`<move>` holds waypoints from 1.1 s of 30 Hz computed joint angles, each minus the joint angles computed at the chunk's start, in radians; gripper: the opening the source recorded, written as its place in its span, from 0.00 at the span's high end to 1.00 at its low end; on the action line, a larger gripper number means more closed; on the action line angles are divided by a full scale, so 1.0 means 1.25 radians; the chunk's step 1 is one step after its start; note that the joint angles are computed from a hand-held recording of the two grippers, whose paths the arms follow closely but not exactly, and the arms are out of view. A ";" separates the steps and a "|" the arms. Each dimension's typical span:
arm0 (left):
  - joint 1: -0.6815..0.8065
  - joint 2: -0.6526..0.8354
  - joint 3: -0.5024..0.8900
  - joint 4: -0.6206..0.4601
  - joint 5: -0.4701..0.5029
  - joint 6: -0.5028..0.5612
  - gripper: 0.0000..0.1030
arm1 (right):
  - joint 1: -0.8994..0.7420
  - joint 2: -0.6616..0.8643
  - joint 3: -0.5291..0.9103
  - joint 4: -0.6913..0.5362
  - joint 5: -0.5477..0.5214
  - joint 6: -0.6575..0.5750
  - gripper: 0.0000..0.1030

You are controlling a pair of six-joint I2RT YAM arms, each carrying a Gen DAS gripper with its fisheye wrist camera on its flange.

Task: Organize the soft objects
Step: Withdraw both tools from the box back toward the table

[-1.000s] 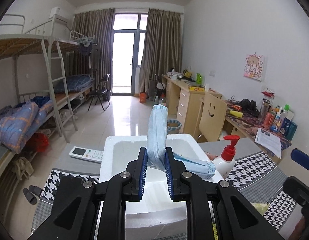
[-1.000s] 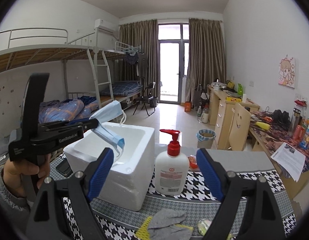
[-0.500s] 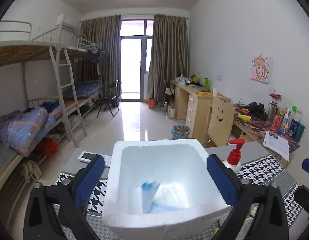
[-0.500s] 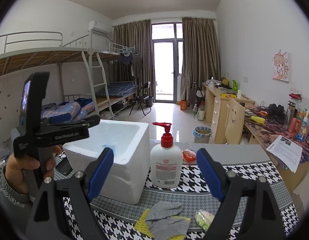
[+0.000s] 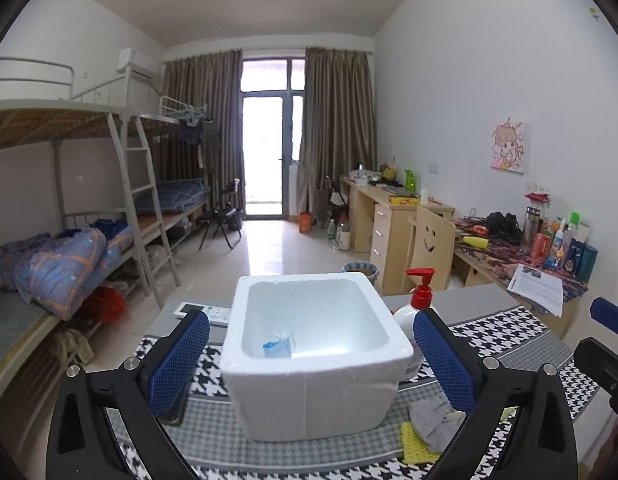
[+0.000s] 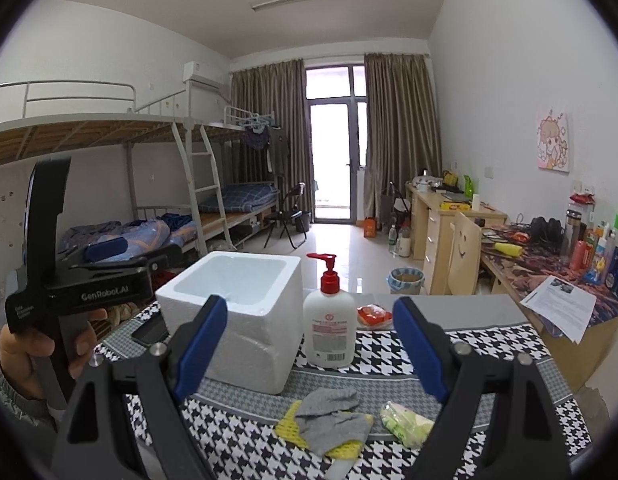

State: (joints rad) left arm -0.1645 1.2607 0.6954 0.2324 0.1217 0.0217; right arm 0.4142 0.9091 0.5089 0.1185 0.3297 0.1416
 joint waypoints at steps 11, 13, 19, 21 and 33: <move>0.001 -0.224 -0.134 -0.047 -0.024 -0.007 0.01 | 0.074 -0.150 -0.066 -0.071 0.059 0.025 0.15; 0.005 -0.261 -0.154 -0.059 -0.027 -0.009 0.01 | 0.091 -0.173 -0.073 -0.089 0.075 0.035 0.13; 0.007 -0.388 -0.236 -0.082 -0.024 -0.017 0.01 | 0.235 -0.249 -0.119 -0.100 0.229 0.032 0.00; 0.005 -0.425 -0.254 -0.098 -0.021 -0.019 0.01 | 0.277 -0.265 -0.129 -0.109 0.270 0.035 0.00; -0.036 -0.687 -0.346 -0.226 -0.055 -0.008 0.01 | 0.476 -0.351 -0.174 -0.185 0.481 0.096 0.00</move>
